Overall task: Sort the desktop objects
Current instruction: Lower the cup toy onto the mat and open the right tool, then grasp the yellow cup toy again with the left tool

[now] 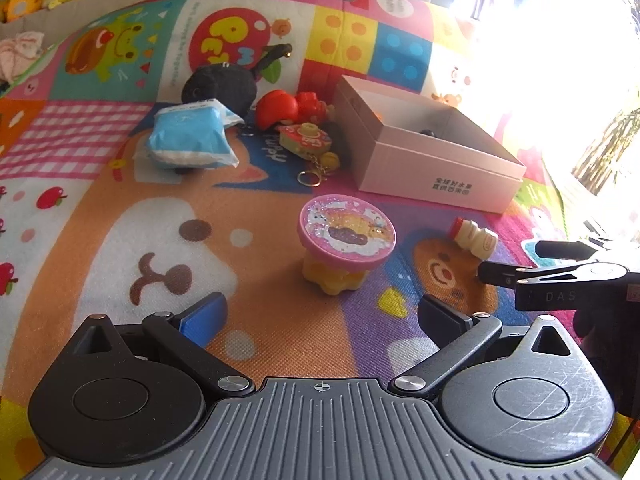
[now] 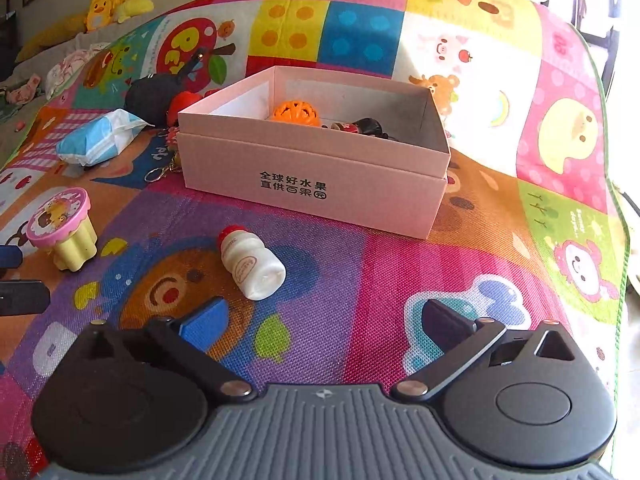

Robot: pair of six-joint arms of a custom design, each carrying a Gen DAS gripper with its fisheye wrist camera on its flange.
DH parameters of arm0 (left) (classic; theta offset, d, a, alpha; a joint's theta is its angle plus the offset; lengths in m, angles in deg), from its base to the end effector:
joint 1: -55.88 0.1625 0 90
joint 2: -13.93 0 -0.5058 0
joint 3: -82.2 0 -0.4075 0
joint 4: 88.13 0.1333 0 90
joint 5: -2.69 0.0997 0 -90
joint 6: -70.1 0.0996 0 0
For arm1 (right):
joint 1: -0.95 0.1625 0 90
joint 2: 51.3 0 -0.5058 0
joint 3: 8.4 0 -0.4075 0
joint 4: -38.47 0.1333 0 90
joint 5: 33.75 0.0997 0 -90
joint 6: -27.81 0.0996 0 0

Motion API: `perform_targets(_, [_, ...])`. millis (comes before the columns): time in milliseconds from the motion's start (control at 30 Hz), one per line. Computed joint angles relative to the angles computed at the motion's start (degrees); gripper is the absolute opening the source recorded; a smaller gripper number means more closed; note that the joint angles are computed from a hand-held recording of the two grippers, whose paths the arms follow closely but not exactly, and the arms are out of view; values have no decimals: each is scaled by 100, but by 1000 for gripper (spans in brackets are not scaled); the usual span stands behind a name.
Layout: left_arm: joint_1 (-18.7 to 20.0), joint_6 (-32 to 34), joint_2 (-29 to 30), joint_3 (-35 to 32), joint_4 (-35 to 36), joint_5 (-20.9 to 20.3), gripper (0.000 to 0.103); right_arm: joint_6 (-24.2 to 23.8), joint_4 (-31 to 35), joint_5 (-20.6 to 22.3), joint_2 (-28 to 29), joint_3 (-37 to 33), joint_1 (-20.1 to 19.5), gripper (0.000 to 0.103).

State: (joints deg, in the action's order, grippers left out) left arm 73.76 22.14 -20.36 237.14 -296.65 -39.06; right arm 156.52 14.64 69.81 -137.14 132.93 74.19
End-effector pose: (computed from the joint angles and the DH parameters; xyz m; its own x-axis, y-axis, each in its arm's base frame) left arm -0.2287 -0.2919 0.0269 -0.8256 0.2022 -0.5269 0.5046 0.6824 -0.5288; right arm 0.0194 -0.3167 0.1955 -0.6642 -0.0974 0.7412 -0.5868 0.6822 -0.4363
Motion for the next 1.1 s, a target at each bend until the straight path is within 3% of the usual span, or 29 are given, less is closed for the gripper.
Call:
perform_targets(100, [5, 31, -12, -29, 97, -4, 103, 255, 311, -108, -16, -110, -98, 103])
perform_targets(433, [17, 298, -151, -67, 419, -108, 103, 259, 403, -205, -46, -86, -130, 103])
perform_targets(600, [131, 273, -202, 70, -330, -208, 103, 206, 276, -164, -34, -28, -93, 103])
perform_targets(767, [247, 546, -451, -249, -155, 1044, 103, 179, 180, -125, -20, 3, -67, 103])
perform_targets(867, [790, 1349, -429, -858, 87, 1691, 103, 167, 83, -84, -12, 38, -45, 103])
perform_targets(967, [1382, 1760, -332, -1439, 437, 1914, 103, 146, -4, -61, -11, 73, -26, 103])
perform_targets(1000, [1519, 1858, -291, -1565, 492, 1948, 100, 134, -31, -58, -13, 84, -21, 103])
perform_targets(1100, [1761, 2207, -204, -1717, 465, 1899, 65, 170, 21, -94, -13, 65, -48, 103])
